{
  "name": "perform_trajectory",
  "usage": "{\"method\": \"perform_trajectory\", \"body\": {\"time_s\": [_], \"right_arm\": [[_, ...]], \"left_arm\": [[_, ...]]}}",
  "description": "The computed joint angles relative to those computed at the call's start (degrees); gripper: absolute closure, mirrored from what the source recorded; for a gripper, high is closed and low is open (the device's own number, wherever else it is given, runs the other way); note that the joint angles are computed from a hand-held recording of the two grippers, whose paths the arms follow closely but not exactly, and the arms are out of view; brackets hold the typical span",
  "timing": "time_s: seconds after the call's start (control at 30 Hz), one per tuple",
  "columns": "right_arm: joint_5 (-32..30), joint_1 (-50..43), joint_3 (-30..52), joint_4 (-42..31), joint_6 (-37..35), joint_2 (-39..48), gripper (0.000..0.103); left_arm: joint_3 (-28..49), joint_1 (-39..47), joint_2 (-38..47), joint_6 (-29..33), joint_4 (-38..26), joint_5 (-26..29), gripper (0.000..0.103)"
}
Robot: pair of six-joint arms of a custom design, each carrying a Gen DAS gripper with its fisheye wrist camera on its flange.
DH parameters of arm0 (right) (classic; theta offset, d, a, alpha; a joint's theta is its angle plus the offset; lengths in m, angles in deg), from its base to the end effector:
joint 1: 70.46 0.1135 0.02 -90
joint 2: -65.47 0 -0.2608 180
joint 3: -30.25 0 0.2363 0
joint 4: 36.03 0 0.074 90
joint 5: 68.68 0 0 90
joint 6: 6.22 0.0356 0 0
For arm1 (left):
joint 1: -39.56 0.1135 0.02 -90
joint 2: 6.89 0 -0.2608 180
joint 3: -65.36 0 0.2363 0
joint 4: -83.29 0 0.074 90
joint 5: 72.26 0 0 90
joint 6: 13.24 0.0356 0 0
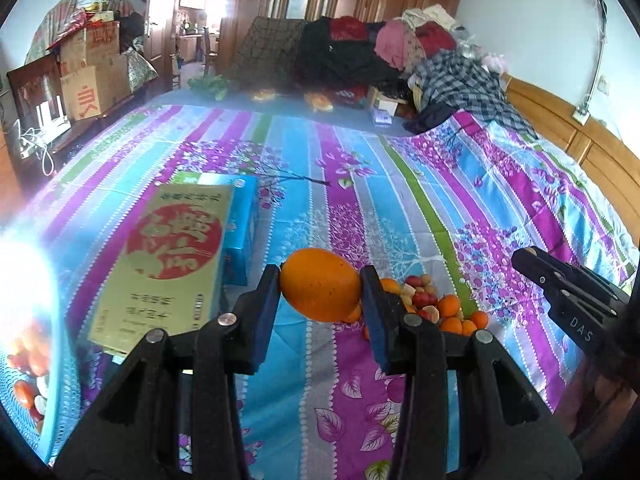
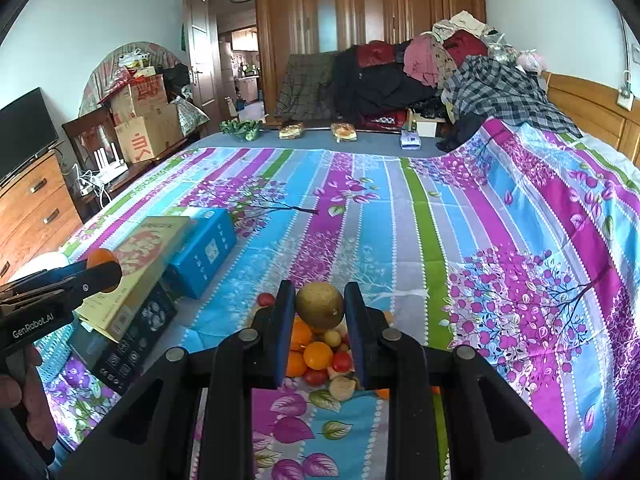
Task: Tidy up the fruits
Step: 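Carry the orange and brown fruit in both tools over the basket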
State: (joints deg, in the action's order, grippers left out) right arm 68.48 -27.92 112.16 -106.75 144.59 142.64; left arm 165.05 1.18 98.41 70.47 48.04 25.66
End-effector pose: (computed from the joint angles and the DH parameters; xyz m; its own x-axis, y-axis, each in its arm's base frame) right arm 0.1927 0.1414 0.2976 -0.5376 0.3124 -0.7832 0.4706 0.8819 0.0287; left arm 0.3157 -0.2563 0.2705 -0.5861 0.3258 -0.7419 0.6363 0.7519 -0.1725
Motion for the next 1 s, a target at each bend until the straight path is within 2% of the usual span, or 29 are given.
{"method": "perform_trajectory", "body": {"time_s": [0.27,0.63,0.83,0.93,1.0], "right_arm": [[1.8,3.21,11.7,-3.91,-1.21,6.36,0.075],[-0.11,4.84,29.97,-2.81,-9.53,18.5,0.075],[-2.3,5.87,45.44,-3.26,-15.21,28.59,0.075],[-4.15,6.26,55.62,-4.87,-17.68,35.12,0.075],[-5.52,6.72,65.2,-7.18,-19.41,41.03,0.075]], "left_arm": [[-2.26,3.57,-5.47,-0.08,-0.26,0.2,0.062],[-4.76,12.68,-11.19,0.38,-1.92,0.95,0.062],[-4.93,18.04,-13.18,0.55,-2.99,1.7,0.062],[-4.88,21.06,-14.05,0.61,-3.44,2.32,0.062],[-5.05,23.5,-14.57,0.85,-3.61,3.01,0.062]]}}
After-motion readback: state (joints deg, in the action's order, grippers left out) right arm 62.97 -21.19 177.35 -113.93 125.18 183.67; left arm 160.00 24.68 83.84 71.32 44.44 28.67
